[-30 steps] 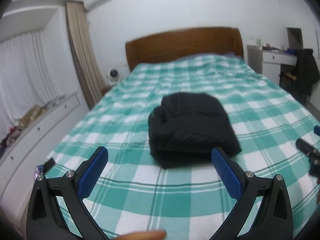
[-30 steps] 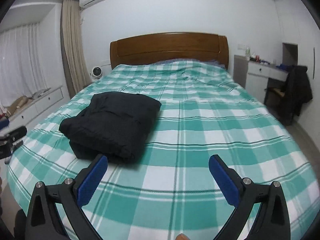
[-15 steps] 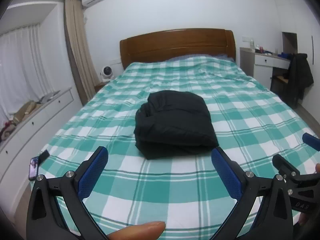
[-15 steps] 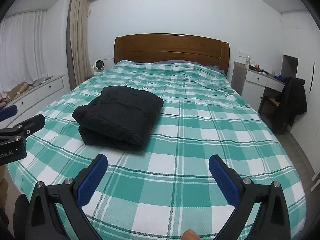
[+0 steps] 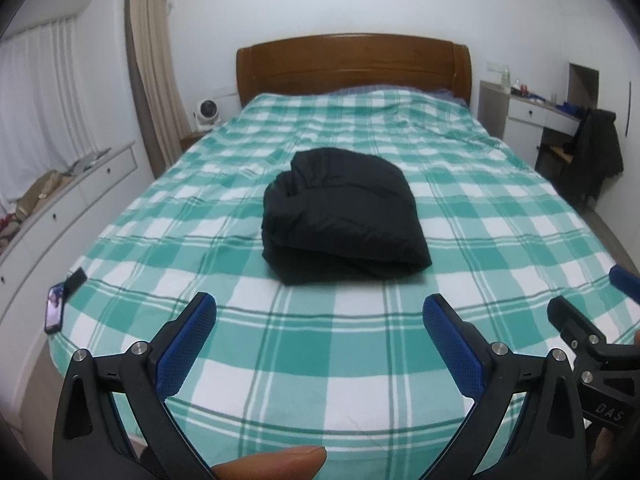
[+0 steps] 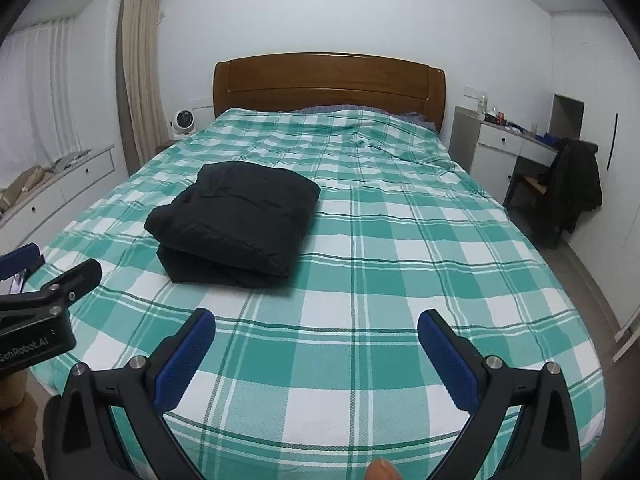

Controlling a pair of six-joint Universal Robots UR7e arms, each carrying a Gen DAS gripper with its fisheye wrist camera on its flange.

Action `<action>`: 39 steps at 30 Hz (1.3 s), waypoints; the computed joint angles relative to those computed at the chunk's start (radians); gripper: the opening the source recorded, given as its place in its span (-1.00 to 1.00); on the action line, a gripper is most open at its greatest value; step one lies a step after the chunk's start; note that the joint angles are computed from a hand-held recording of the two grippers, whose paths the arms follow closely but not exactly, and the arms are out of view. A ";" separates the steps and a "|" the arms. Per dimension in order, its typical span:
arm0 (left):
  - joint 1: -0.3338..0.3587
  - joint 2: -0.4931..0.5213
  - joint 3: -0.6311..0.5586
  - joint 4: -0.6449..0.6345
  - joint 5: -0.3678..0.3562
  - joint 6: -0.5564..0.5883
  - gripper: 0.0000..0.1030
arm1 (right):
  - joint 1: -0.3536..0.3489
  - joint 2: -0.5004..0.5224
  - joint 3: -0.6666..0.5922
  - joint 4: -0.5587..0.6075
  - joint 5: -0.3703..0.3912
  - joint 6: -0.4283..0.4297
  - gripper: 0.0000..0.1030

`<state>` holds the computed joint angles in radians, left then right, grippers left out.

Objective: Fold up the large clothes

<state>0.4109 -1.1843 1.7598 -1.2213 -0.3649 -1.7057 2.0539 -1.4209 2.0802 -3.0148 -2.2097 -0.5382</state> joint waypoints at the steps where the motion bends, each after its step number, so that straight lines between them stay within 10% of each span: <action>1: 0.001 -0.002 0.006 -0.031 -0.006 0.030 0.99 | 0.002 0.001 0.001 0.001 -0.001 -0.004 1.00; 39: -0.021 0.043 -0.042 0.207 0.010 -0.180 0.99 | 0.024 -0.019 0.009 0.050 -0.028 0.008 1.00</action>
<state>0.3895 -1.1416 1.7177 -1.0140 -0.3550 -1.8861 2.0780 -1.4400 2.0892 -2.9650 -2.2382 -0.5297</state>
